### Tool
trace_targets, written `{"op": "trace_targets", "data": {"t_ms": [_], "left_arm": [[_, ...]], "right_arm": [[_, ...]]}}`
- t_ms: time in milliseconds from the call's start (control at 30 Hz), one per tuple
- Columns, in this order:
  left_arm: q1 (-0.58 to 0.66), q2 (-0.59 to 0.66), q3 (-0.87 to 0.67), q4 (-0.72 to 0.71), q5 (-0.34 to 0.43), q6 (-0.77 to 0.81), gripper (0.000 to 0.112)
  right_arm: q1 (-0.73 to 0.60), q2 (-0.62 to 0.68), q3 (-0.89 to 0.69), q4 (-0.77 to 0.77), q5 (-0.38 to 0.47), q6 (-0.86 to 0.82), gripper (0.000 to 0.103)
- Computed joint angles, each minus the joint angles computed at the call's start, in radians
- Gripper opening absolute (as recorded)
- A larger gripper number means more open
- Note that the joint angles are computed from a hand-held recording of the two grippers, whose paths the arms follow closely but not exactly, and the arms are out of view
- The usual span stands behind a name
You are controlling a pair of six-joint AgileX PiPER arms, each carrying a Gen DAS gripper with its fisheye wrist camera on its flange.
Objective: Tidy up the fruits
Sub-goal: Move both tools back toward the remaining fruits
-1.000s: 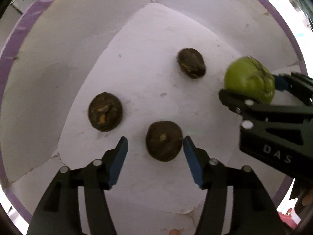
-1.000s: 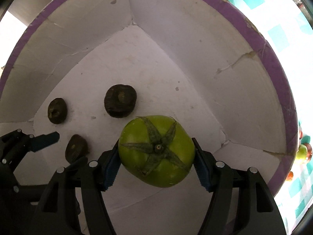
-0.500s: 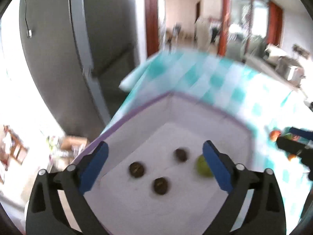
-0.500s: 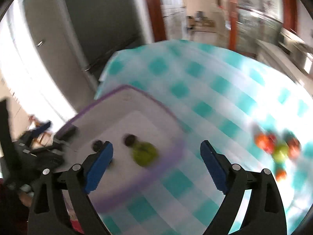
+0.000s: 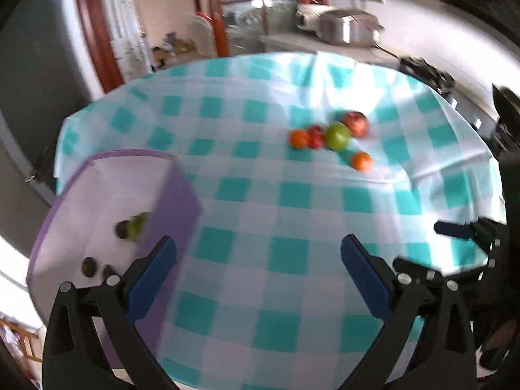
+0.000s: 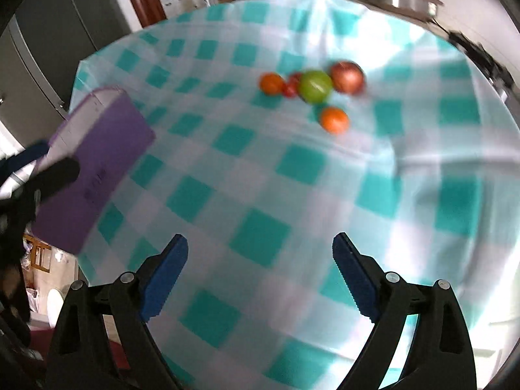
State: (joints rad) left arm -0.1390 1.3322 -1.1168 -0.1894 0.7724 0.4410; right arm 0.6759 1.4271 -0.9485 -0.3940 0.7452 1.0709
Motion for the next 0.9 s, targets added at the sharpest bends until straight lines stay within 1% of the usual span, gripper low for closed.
{"op": "trace_targets", "data": {"t_ms": [33, 100, 167, 233, 300, 367, 500, 667, 700, 800, 833, 900], "left_arm": [[-0.021, 0.029, 0.011, 0.010, -0.025, -0.008, 0.101], [-0.099, 0.053, 0.001, 0.076, -0.011, -0.091, 0.101], [-0.153, 0.075, -0.009, 0.118, -0.007, -0.149, 0.101], [-0.201, 0.093, -0.011, 0.152, -0.011, -0.179, 0.101], [-0.223, 0.106, -0.014, 0.165, -0.005, -0.175, 0.101], [-0.251, 0.126, -0.019, 0.188, 0.001, -0.186, 0.101], [-0.275, 0.188, -0.048, 0.212, 0.005, -0.198, 0.101], [-0.255, 0.321, -0.134, 0.189, 0.020, -0.139, 0.101], [-0.248, 0.356, -0.163, 0.179, 0.027, -0.130, 0.101], [-0.237, 0.497, -0.294, 0.175, 0.083, -0.146, 0.101], [-0.231, 0.552, -0.353, 0.168, 0.108, -0.148, 0.101], [-0.213, 0.643, -0.451, 0.153, 0.133, -0.144, 0.101]], "right_arm": [[0.007, -0.023, 0.045, -0.011, -0.007, 0.025, 0.088], [0.013, -0.075, 0.127, -0.020, -0.020, 0.059, 0.088], [0.021, -0.091, 0.164, -0.026, -0.027, 0.099, 0.088], [0.017, -0.113, 0.202, -0.022, -0.039, 0.112, 0.088], [0.015, -0.114, 0.223, -0.018, -0.050, 0.122, 0.088], [-0.003, -0.108, 0.243, 0.000, -0.074, 0.096, 0.088], [-0.036, -0.062, 0.253, 0.023, -0.115, 0.079, 0.088], [-0.106, 0.049, 0.221, 0.065, -0.166, 0.008, 0.088], [-0.117, 0.074, 0.209, 0.068, -0.168, -0.012, 0.088], [-0.151, 0.160, 0.154, 0.069, -0.151, -0.064, 0.088], [-0.166, 0.189, 0.131, 0.056, -0.151, -0.059, 0.089], [-0.176, 0.233, 0.092, -0.001, -0.146, -0.023, 0.089]]}}
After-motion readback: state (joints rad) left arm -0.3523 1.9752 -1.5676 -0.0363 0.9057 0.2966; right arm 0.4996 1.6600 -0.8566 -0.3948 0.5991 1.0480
